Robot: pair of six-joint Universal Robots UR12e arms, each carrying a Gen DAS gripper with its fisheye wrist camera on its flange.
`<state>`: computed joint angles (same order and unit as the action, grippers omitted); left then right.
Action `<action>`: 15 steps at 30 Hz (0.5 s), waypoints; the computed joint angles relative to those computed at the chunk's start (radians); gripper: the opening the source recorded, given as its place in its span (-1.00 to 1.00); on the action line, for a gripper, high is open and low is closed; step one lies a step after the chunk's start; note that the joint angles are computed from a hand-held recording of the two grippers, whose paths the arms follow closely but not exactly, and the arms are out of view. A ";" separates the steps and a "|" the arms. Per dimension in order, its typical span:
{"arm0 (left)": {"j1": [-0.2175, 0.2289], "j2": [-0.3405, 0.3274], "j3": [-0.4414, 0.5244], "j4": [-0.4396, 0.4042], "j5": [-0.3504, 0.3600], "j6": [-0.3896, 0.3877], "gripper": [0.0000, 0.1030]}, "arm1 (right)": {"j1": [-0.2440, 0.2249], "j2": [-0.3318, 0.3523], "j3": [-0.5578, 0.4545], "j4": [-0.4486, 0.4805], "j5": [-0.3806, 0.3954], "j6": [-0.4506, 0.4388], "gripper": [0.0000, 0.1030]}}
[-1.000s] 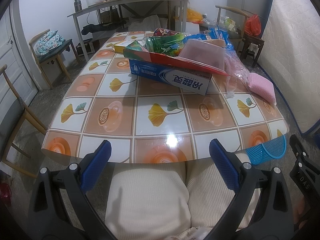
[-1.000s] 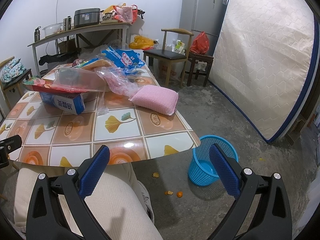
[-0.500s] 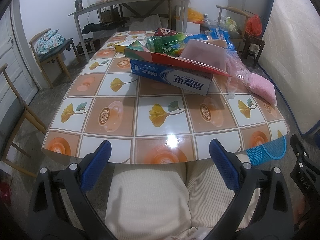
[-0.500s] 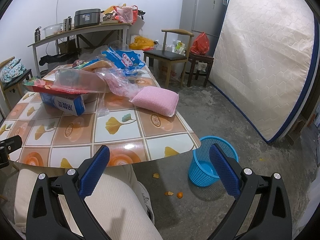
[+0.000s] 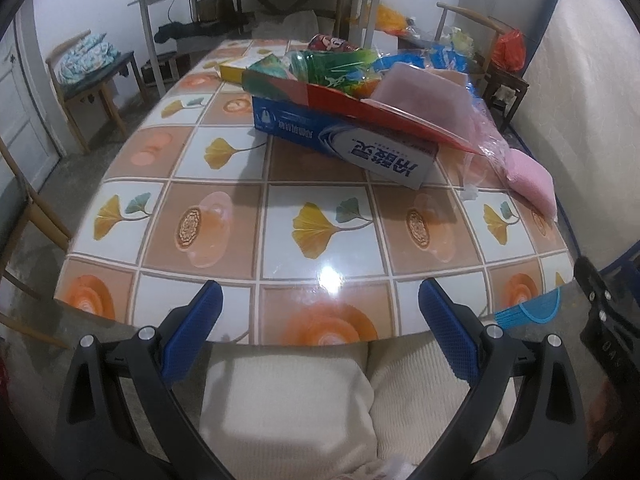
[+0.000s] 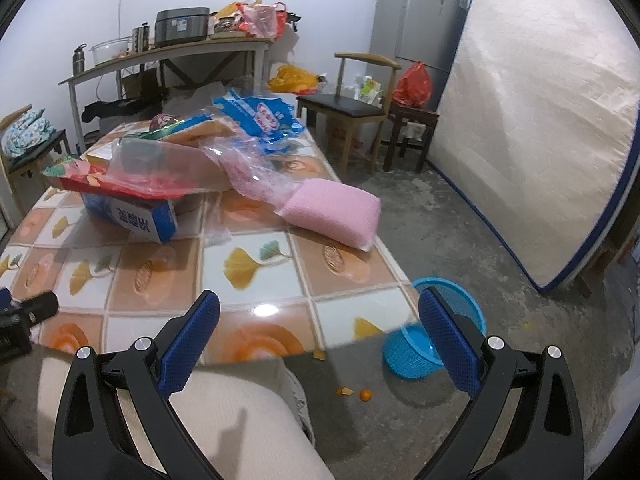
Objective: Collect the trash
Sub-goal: 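Grasp the pink scrub sponge with the right gripper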
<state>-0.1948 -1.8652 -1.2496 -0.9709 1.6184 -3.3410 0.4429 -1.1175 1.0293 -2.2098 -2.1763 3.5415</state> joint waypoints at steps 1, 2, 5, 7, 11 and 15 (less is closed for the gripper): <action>0.004 -0.003 0.003 -0.002 -0.008 -0.007 0.83 | -0.005 0.014 -0.026 0.011 0.022 -0.003 0.88; 0.010 -0.006 0.005 -0.001 -0.019 -0.018 0.83 | -0.008 0.025 -0.047 0.018 0.037 -0.002 0.88; 0.030 -0.009 0.002 0.011 -0.072 -0.062 0.84 | -0.021 0.053 -0.098 0.032 0.100 0.011 0.88; 0.056 -0.003 -0.021 0.061 -0.163 -0.104 0.83 | -0.029 0.078 -0.138 0.042 0.146 0.015 0.88; 0.095 0.005 -0.066 0.185 -0.304 -0.193 0.83 | -0.032 0.119 -0.196 0.049 0.195 0.008 0.88; 0.105 -0.008 -0.055 0.226 -0.340 -0.205 0.83 | -0.042 0.150 -0.243 0.068 0.266 0.024 0.88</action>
